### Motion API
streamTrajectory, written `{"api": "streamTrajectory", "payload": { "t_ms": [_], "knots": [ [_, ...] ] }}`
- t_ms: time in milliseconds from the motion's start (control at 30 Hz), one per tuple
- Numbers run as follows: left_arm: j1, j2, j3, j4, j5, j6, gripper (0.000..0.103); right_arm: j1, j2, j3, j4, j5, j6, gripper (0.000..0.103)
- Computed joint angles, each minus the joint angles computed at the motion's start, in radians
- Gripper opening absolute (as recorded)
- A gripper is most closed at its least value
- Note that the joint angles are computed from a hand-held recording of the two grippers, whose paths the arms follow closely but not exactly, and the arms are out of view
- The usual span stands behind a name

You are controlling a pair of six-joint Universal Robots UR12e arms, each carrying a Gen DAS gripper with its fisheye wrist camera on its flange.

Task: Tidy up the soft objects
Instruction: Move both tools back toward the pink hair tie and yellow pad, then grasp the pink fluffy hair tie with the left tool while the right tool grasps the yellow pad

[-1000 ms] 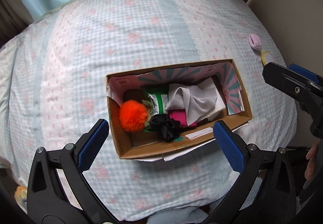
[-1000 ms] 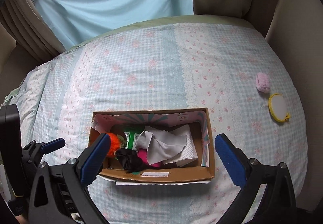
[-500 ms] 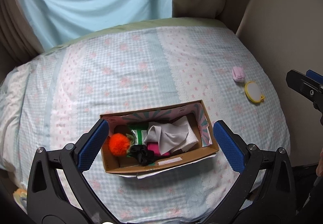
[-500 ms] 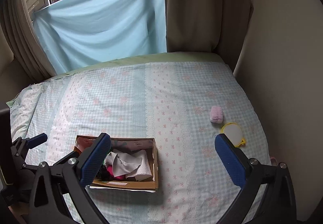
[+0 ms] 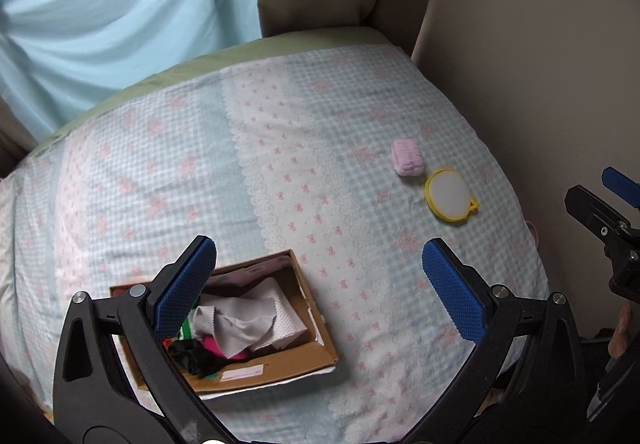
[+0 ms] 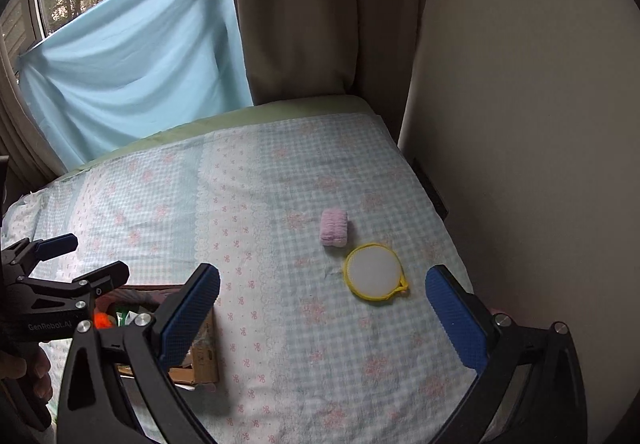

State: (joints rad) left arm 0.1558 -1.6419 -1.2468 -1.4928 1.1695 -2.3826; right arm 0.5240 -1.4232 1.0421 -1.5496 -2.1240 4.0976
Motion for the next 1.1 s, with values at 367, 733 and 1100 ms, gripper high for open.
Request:
{"api": "streamTrajectory", "payload": {
  "t_ms": [367,733,1100],
  "knots": [
    [-0.193,-0.126,0.037,0.039,0.099,-0.055,0.103,-0.157,-0.148,0.312,-0.175,0.178,-0.05,0.103],
    [-0.317,-0.263,0.056,0.048,0.175,-0.05,0.102,-0.225,-0.16,0.52,-0.385,0.266,-0.132,0.103],
    [-0.355,-0.332,0.032,0.105,0.209,-0.047,0.097,-0.251,-0.132,0.617,-0.519,0.258,-0.186,0.103]
  ]
}}
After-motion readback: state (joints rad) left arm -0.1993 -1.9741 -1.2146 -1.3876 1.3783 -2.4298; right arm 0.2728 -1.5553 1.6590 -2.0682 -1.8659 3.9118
